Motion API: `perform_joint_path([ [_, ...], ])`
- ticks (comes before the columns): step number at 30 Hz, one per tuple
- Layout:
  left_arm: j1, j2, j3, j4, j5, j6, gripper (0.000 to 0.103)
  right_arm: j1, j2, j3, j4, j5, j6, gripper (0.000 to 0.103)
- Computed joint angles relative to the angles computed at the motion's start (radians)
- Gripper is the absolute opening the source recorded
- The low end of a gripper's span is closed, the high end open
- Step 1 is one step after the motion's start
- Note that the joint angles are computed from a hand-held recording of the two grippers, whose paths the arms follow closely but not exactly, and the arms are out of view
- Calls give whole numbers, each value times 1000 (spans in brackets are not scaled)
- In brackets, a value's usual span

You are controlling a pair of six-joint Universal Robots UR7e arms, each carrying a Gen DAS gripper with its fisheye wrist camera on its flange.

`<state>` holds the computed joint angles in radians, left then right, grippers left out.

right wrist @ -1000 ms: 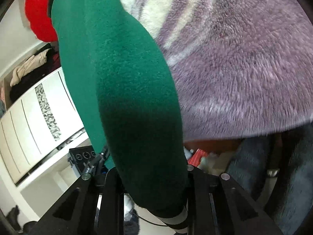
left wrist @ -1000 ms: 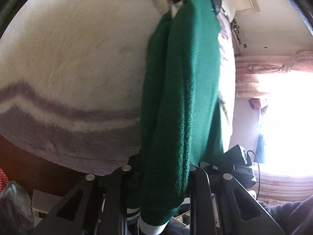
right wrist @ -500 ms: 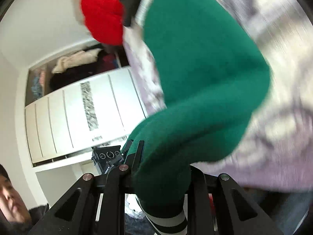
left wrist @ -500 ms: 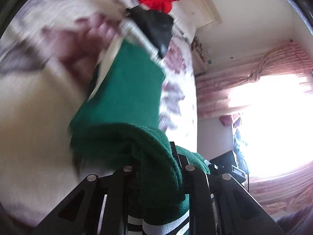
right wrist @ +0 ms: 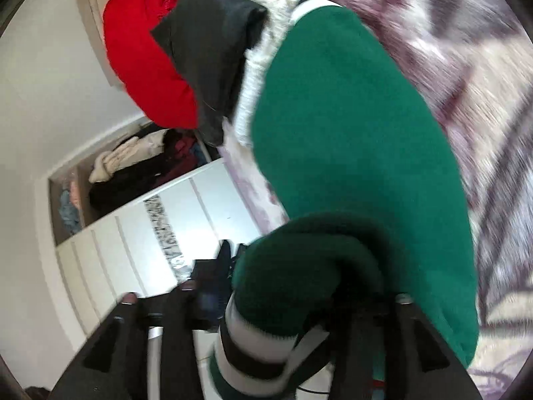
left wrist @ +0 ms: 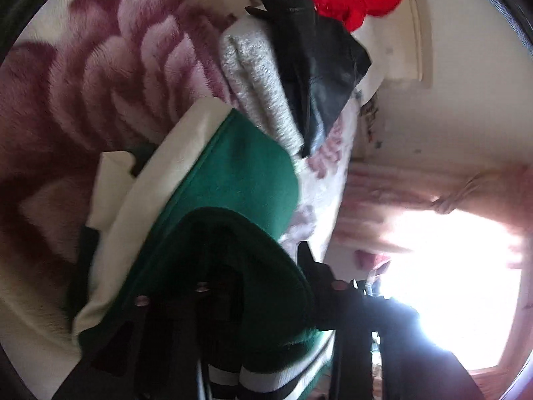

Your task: Fold large clothes

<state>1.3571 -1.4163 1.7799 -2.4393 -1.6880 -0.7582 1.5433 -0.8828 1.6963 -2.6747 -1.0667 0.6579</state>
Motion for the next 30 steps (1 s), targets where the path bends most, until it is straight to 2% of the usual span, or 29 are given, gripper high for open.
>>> perform_joint_path([
  [2, 23, 9, 18, -92, -61, -46, 46, -8, 34, -50, -10, 48, 23, 76],
  [4, 38, 9, 41, -174, -91, -85, 54, -14, 63, -94, -7, 54, 24, 77],
  [7, 41, 8, 58, -259, -55, -93, 55, -31, 75, -96, -61, 72, 51, 77],
  [8, 36, 1, 59, -262, -24, -78, 55, -43, 76, -88, -126, 86, 76, 77],
  [10, 10, -12, 38, -204, 64, -9, 55, -55, 52, -77, -146, 64, 63, 78],
  [11, -8, -19, 25, -162, 112, 32, 55, -50, 32, -82, -118, 4, 26, 78],
  [12, -41, -30, 6, -83, 201, 89, 55, -37, 16, -99, -60, -67, -34, 78],
  [14, -95, -49, -2, 14, 334, 158, 56, -3, 2, -167, 123, -236, -208, 78],
  [15, -120, -68, 13, 37, 384, 174, 56, 8, 2, -186, 178, -291, -267, 78],
  [16, -128, -84, 33, 35, 398, 178, 56, 23, 17, -228, 263, -360, -340, 79],
  [18, -153, -147, 108, 9, 441, 157, 56, 19, 26, -244, 354, -406, -459, 97],
  [19, -175, -194, 157, 0, 475, 132, 56, 17, 48, -264, 381, -415, -510, 100],
  [21, -209, -274, 245, -11, 535, 70, 56, 3, 79, -285, 426, -415, -564, 101],
  [23, -226, -324, 321, -20, 576, 1, 56, -15, 125, -325, 475, -408, -580, 102],
  [25, -260, -388, 398, 20, 638, -87, 56, -45, 186, -380, 525, -327, -594, 103],
  [26, -275, -424, 445, 35, 659, -120, 60, -52, 210, -404, 540, -303, -601, 103],
  [27, -294, -464, 494, 48, 682, -156, 72, -58, 240, -435, 554, -269, -617, 103],
  [28, -309, -493, 523, 64, 701, -185, 77, -65, 267, -470, 580, -221, -637, 103],
  [30, -324, -547, 576, 95, 711, -236, 78, -69, 303, -521, 621, -186, -627, 103],
])
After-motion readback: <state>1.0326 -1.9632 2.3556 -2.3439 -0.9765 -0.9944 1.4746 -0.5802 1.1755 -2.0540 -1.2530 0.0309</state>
